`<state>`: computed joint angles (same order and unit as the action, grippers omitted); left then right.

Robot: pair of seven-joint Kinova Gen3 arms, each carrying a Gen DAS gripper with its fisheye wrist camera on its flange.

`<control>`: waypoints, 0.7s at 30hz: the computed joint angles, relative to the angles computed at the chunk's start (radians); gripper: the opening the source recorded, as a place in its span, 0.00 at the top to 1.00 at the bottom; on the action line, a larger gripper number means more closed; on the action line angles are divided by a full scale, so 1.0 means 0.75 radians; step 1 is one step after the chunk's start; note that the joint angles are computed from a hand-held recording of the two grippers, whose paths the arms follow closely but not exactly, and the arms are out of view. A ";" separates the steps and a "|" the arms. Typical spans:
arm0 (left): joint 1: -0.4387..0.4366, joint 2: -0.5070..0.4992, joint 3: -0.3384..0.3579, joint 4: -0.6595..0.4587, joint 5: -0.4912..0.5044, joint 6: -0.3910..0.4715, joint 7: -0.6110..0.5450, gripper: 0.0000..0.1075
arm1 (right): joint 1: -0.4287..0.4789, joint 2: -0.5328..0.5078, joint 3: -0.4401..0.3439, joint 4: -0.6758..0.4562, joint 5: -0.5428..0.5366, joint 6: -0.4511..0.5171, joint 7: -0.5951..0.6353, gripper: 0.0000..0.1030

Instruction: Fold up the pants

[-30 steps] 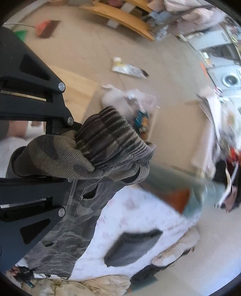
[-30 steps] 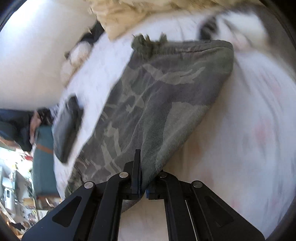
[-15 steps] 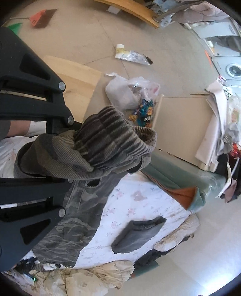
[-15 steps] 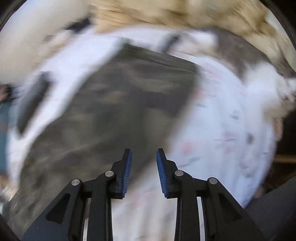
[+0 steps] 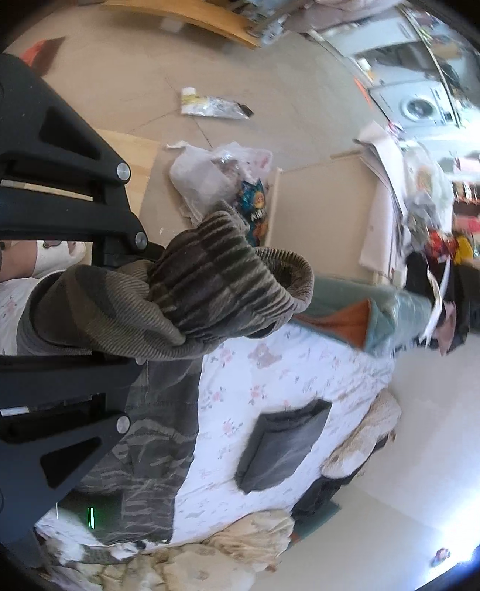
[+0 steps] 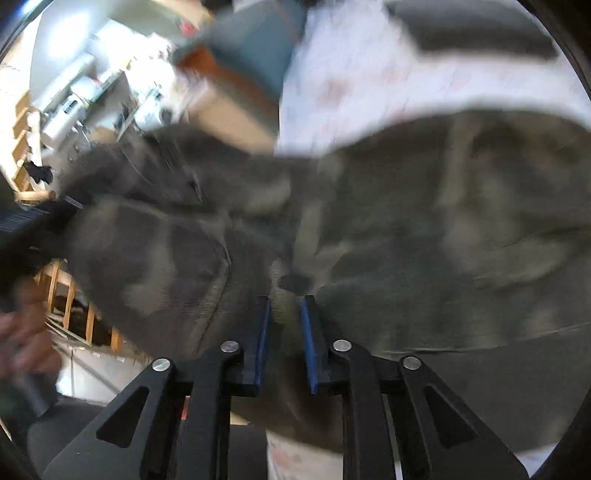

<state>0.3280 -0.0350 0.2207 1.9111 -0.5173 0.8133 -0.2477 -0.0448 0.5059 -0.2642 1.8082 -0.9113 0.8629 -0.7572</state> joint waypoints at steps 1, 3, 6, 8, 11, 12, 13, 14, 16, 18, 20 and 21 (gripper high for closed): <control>0.010 0.022 -0.008 -0.010 0.029 -0.015 -0.054 0.86 | -0.055 0.040 0.003 -0.015 0.018 -0.021 -0.049 0.84; -0.034 0.085 0.048 -0.061 0.072 0.018 -0.163 0.86 | -0.123 0.070 0.024 -0.004 0.049 -0.082 -0.088 0.85; 0.000 0.149 0.031 -0.133 0.094 0.087 -0.275 0.86 | -0.096 0.132 0.005 -0.061 0.153 -0.033 -0.202 0.94; 0.092 0.173 -0.042 -0.164 0.072 0.122 -0.269 0.86 | -0.091 0.120 0.024 -0.088 0.196 0.021 -0.214 0.94; 0.134 0.207 -0.054 -0.205 0.040 0.178 -0.253 0.86 | 0.042 0.053 -0.014 -0.046 0.187 0.101 -0.096 0.86; 0.150 0.220 -0.058 -0.219 0.028 0.202 -0.250 0.86 | 0.078 0.030 -0.004 -0.034 0.181 0.139 -0.059 0.86; 0.154 0.234 -0.040 -0.234 0.005 0.233 -0.241 0.86 | 0.116 0.002 0.028 -0.019 0.172 0.190 -0.012 0.85; 0.166 0.259 -0.027 -0.266 -0.016 0.284 -0.239 0.86 | 0.175 -0.032 0.059 -0.008 0.185 0.245 0.023 0.83; 0.265 0.325 -0.068 -0.342 -0.059 0.392 -0.248 0.85 | 0.238 -0.059 0.104 -0.026 0.213 0.311 0.050 0.61; 0.364 0.402 -0.138 -0.436 -0.060 0.501 -0.306 0.85 | 0.323 -0.091 0.173 -0.037 0.219 0.369 0.102 0.34; 0.376 0.461 -0.116 -0.544 -0.039 0.588 -0.315 0.85 | 0.381 -0.097 0.251 -0.106 0.249 0.420 0.087 0.33; 0.390 0.496 -0.101 -0.603 -0.050 0.636 -0.309 0.85 | 0.413 -0.083 0.283 -0.152 0.283 0.459 0.077 0.33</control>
